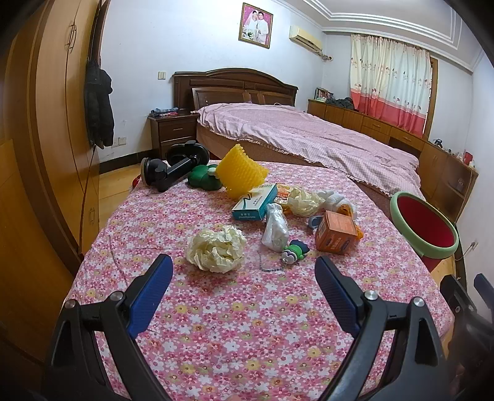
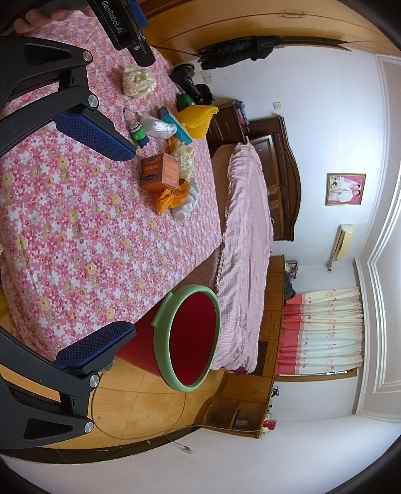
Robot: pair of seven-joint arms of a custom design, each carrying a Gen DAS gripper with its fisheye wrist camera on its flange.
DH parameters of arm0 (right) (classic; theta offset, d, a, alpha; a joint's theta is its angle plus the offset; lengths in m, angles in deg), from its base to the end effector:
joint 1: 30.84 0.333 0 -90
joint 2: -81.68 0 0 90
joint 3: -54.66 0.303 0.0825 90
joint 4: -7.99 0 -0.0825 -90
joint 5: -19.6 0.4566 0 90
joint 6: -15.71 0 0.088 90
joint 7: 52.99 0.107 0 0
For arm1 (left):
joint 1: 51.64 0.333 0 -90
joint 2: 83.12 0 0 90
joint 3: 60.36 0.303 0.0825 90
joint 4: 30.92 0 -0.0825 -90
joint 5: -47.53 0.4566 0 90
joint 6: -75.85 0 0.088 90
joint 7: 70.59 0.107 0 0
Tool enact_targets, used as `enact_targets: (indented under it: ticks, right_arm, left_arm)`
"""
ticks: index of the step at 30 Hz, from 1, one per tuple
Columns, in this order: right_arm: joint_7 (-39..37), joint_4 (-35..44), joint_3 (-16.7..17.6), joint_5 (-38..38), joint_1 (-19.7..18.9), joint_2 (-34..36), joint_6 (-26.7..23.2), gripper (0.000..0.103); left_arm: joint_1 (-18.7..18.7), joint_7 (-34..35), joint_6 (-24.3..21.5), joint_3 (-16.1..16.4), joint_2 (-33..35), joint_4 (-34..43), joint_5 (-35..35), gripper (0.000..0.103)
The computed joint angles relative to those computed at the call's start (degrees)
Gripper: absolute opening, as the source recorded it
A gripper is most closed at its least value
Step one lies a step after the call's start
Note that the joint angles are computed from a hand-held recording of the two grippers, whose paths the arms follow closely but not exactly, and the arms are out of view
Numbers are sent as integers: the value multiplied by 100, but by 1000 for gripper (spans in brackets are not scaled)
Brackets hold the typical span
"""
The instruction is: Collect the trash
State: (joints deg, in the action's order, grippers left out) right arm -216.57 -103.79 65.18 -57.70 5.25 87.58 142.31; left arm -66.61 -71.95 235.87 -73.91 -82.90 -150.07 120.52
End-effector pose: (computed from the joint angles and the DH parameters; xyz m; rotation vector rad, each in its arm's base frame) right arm 0.4865 0.4639 0.4184 -1.3709 1.7557 -1.0770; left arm 0.5435 -0.3455 0.4314 -1.6635 1.6404 -0.9802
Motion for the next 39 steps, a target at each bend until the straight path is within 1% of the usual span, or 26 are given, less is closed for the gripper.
enact_targets:
  ticks: [31,36,39]
  right_arm:
    - [-23,20,-5,22,3,8,5,103]
    - [-27,19,-5,47,0,13,16,103]
    - [-31,24,-19,84,-19,28,107,103]
  left_arm:
    - [67,-5,75,12,-74,-97,9,93]
    - [78,61,12,11,-51,-59,-84,93]
    - [83,225,-14,26,-3,-19,-239,93]
